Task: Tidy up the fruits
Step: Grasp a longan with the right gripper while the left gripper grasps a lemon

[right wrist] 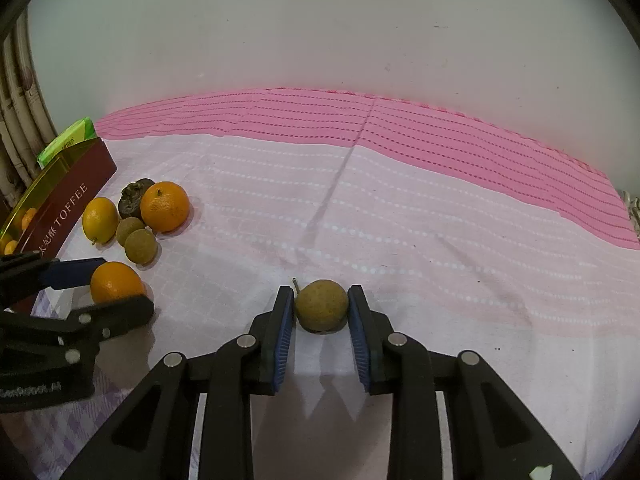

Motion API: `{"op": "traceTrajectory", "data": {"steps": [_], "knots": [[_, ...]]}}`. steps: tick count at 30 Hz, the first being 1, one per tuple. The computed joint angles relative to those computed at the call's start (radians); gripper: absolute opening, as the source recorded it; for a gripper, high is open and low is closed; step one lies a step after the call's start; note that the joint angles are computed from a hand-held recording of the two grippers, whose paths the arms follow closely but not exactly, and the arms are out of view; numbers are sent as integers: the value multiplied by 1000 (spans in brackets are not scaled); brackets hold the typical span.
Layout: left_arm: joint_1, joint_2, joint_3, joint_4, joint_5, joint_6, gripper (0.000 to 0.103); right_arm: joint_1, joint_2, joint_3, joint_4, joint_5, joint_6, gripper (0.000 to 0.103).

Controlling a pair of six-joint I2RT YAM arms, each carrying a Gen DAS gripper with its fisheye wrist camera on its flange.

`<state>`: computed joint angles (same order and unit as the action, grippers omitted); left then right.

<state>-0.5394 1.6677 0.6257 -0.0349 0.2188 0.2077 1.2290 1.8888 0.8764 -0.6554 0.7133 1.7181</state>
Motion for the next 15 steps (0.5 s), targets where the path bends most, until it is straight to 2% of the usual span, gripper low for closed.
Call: {"op": "traceTrajectory", "data": {"steps": [1, 2, 10, 15], "knots": [[-8, 7, 4, 6, -2, -4, 45, -2, 1, 1, 2, 0, -2, 27], [-9, 7, 4, 6, -3, 0, 44, -1, 0, 0, 2, 0, -1, 27], [25, -17, -7, -13, -2, 33, 43, -1, 1, 1, 0, 0, 0, 28], [75, -94, -45, -59, 13, 72, 43, 0, 4, 6, -5, 0, 2, 28]]}}
